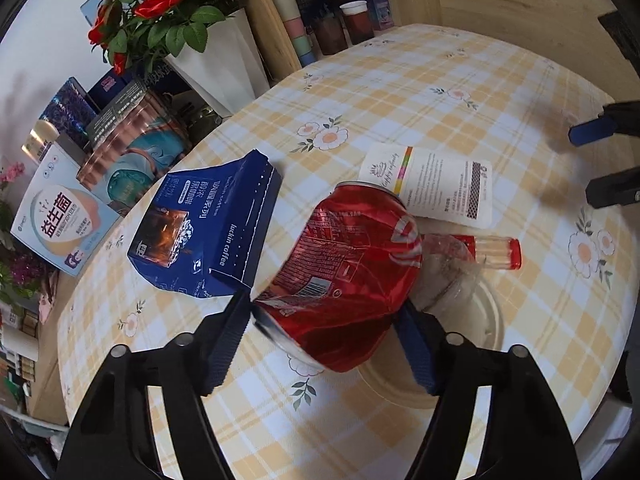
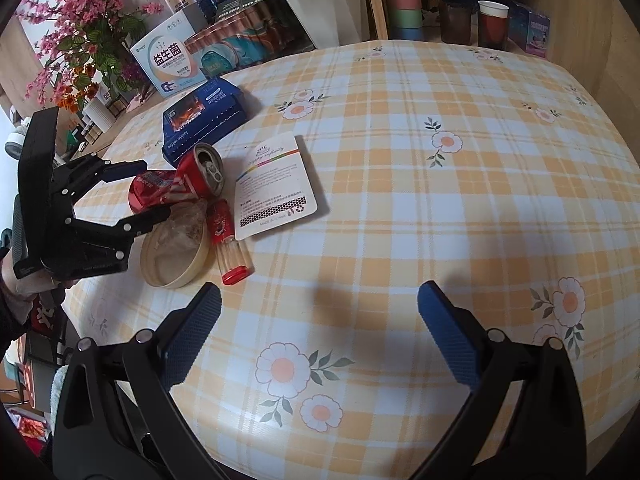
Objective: Collect trash
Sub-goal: 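Reach to the crushed red can and close the left tool on it, then close the right tool on the blue coffee box while the left tool holds the can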
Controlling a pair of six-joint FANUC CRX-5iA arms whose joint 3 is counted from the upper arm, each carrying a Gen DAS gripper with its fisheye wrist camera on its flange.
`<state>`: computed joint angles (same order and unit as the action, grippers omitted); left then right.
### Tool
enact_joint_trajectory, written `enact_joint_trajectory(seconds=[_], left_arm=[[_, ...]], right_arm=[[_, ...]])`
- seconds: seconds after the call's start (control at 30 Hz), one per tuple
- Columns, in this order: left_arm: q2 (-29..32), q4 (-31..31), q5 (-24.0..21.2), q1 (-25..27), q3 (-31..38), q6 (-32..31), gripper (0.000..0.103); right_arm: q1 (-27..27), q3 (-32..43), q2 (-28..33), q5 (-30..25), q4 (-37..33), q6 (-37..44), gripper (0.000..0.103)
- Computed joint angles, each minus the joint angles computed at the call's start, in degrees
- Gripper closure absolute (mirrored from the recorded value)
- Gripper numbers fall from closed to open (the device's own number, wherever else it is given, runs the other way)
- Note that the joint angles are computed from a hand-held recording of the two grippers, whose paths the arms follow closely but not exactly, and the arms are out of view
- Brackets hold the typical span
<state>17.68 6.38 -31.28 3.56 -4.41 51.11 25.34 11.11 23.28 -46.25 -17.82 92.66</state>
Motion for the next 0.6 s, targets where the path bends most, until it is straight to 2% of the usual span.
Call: enact_joint_trajectory(seconds=[0.1, 0.13, 0.17, 0.27, 0.37, 0.47, 0.6], left_arm=[[-0.9, 4.4, -0.33, 0.87, -1.42, -2.97, 0.055], [-1.21, 7.09, -0.68, 1.34, -2.17, -5.01, 0.056], [-1.77, 10.8, -0.82, 2.08, -3.46, -7.76, 0.057], [-3.06, 15.34, -0.41, 3.11, -5.76, -9.95, 0.058], [-5.31, 24.25, 0.67, 5.17, -9.9, -11.79, 0.062], [-8.48, 34.52, 3.03, 6.89, -15.39, -15.46, 0.062], [-11.73, 42.85, 5.08, 8.83, -20.62, -18.74, 0.062]], right_arm=[[0.3, 0.17, -0.07, -0.14, 0.01, 0.86, 0.006], [0.54, 0.33, -0.02, -0.24, 0.2, 1.17, 0.006], [0.71, 0.48, 0.05, -0.33, 0.32, 1.27, 0.006], [1.09, 1.36, 0.44, -0.73, 0.31, 1.79, 0.006], [1.55, 2.32, 0.68, -1.05, 0.38, 2.21, 0.006], [2.33, 3.37, 0.9, -1.43, 1.09, 3.12, 0.006], [3.72, 5.71, 2.18, -2.1, 2.95, 3.85, 0.006]])
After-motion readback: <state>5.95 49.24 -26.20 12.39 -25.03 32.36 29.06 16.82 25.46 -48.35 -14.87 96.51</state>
